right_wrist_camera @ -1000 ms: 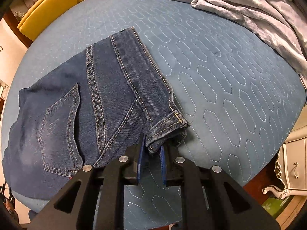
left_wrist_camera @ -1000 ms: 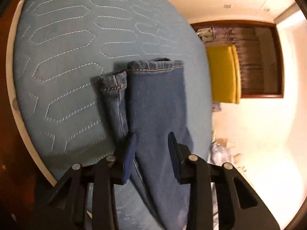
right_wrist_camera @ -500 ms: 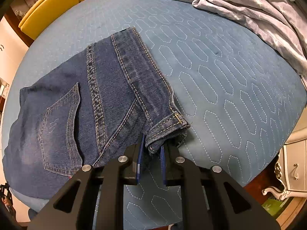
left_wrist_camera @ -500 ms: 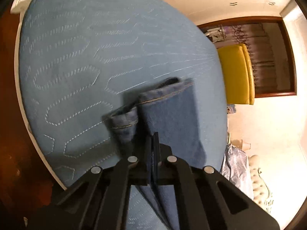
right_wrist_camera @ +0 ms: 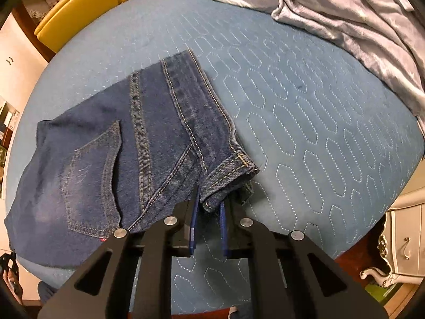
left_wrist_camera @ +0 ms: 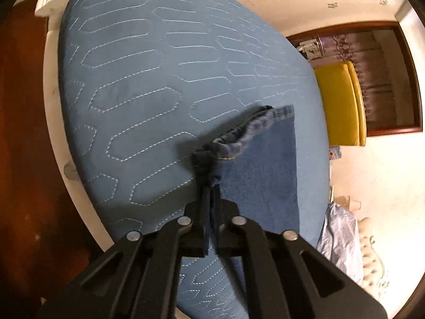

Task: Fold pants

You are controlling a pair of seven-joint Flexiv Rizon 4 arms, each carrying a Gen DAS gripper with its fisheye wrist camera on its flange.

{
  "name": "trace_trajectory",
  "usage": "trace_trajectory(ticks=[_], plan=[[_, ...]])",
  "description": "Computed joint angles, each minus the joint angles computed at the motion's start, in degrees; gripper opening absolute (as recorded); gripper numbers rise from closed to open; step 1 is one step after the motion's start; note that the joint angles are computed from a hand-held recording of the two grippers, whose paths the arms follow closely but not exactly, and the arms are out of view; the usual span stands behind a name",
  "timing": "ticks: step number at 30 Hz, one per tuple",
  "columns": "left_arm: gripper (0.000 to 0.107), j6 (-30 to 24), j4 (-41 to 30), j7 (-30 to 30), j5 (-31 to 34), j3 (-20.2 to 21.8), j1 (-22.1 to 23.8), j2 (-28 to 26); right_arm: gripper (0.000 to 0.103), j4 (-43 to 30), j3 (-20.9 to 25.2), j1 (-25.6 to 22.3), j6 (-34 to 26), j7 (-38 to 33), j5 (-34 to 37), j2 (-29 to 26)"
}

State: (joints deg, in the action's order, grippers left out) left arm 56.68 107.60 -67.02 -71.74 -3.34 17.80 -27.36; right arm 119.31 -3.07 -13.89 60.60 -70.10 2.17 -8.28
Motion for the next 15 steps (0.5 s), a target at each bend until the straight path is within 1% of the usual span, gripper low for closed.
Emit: trace_trajectory(ticks=[1, 2, 3, 4, 5, 6, 7, 8, 9, 10, 11, 12, 13, 14, 15], plan=[[0.010, 0.8, 0.3, 0.2, 0.1, 0.2, -0.2, 0.3, 0.015, 0.7, -0.1, 0.1, 1.2, 0.1, -0.7, 0.1], [0.028, 1.2, 0.2, -0.7, 1.3, 0.7, -0.4, 0.4, 0.024, 1.4, -0.3, 0.2, 1.9, 0.6, -1.6, 0.4], [0.031, 3.5, 0.5, -1.2, 1.4, 0.9, -1.1, 0.9, 0.029, 1.6, -0.6, 0.2, 1.8, 0.0, -0.9, 0.9], [0.032, 5.1, 1.1, -0.4, 1.4, 1.0, -1.2, 1.7, 0.037, 1.7, -2.2, 1.5, 1.2, -0.2, -0.5, 1.5], [0.033, 6.8, 1.3, 1.0, 1.3, 1.0, -1.4, 2.2, 0.061, 2.9, -4.6, 3.4, 1.0, 2.0, -3.1, 2.6], [0.034, 9.5, 1.2, 1.8, 2.5, 1.4, -2.1, 2.7, 0.073, 4.3, -5.7, 3.7, 1.4, 5.1, -7.3, 3.8], [0.037, 11.5, 1.1, 2.1, 3.9, 1.6, -2.6, 3.0, 0.073, 5.8, -5.5, 2.5, 1.6, 9.0, -13.3, 5.4], [0.045, 14.0, 0.8, 4.2, 5.4, 1.3, -3.2, 3.4, 0.073, 6.3, -3.9, 0.1, 0.9, 11.9, -17.5, 6.3], [0.048, 15.7, 0.5, 6.6, 6.0, 0.4, -3.6, 3.8, 0.073, 7.3, -3.4, -1.3, 0.1, 16.6, -24.2, 7.6], [0.055, 17.4, -0.1, 9.4, 7.8, -0.4, -4.4, 4.0, 0.072, 7.5, -3.0, -2.1, 0.1, 18.4, -29.8, 8.7], [0.060, 18.4, -1.2, 11.1, 10.4, -0.7, -5.0, 3.6, 0.067, 6.7, -1.9, -2.3, 1.3, 16.5, -31.6, 8.8], [0.061, 19.3, -2.7, 14.9, 14.2, -1.8, -6.2, 3.1, 0.066, 4.8, 0.4, -2.6, 3.6, 11.3, -29.7, 7.9], [0.062, 18.4, -4.4, 17.5, 17.8, -2.8, -6.9, 2.5, 0.066, 2.0, 4.2, -3.9, 4.3, 4.6, -24.7, 6.6], [0.062, 15.2, -7.1, 20.3, 22.4, -3.9, -7.9, 1.6, 0.066, -1.3, 7.2, -3.9, 5.5, -3.0, -19.4, 4.7], [0.062, 12.8, -8.4, 22.7, 25.0, -4.9, -8.4, 1.2, 0.066, -5.2, 8.3, -2.3, 4.4, -12.1, -11.5, 3.1]])
